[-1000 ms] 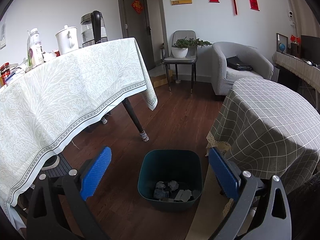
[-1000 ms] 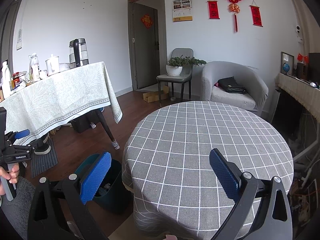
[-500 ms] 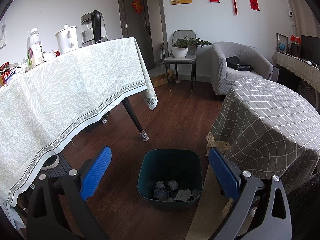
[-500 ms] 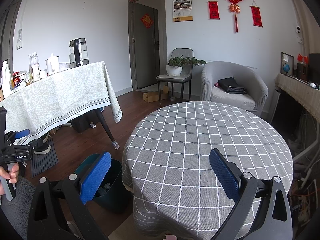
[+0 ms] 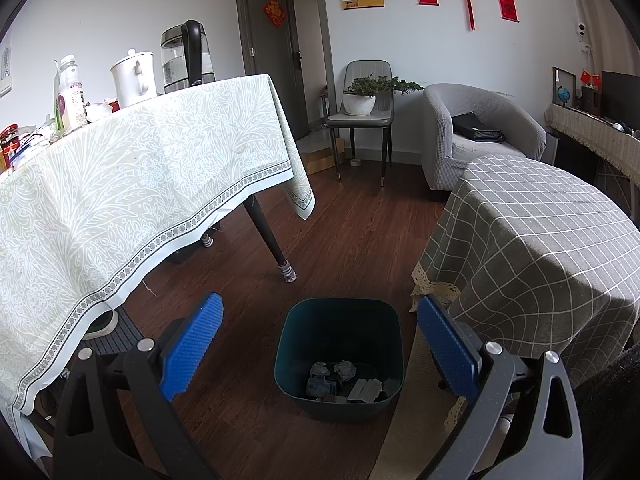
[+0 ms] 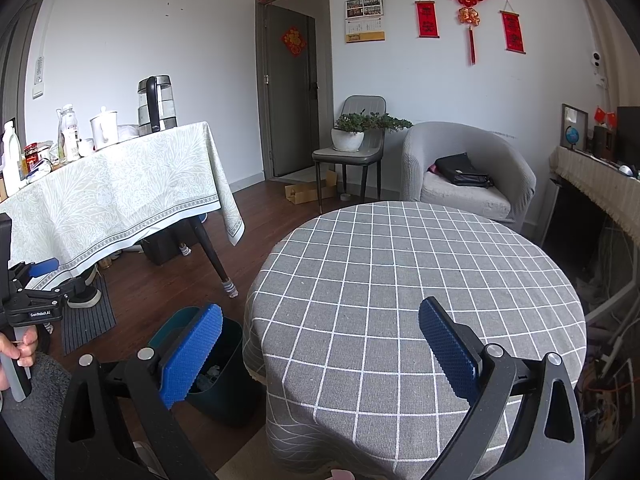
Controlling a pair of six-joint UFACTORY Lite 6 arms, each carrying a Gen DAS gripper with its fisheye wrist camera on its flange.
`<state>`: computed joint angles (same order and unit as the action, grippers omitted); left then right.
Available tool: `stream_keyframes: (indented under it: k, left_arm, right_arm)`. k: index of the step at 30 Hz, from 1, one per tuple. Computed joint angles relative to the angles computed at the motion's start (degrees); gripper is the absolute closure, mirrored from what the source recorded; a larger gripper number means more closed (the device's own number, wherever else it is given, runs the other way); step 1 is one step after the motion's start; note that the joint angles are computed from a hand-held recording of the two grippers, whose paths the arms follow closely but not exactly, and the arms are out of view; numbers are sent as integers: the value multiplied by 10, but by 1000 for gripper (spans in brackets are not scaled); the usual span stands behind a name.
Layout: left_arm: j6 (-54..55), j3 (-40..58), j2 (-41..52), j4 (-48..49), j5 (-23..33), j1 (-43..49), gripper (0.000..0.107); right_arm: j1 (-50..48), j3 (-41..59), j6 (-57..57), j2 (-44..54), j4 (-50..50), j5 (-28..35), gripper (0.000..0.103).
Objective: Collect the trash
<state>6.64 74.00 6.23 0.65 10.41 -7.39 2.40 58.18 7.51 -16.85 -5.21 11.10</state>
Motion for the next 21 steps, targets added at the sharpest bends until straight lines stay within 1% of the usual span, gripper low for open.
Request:
stream_keyframes:
  k: [21]
  left_arm:
    - [1, -3, 0, -7, 2, 0, 7]
  right_arm:
    - [-1, 2, -5, 1, 4, 1, 4]
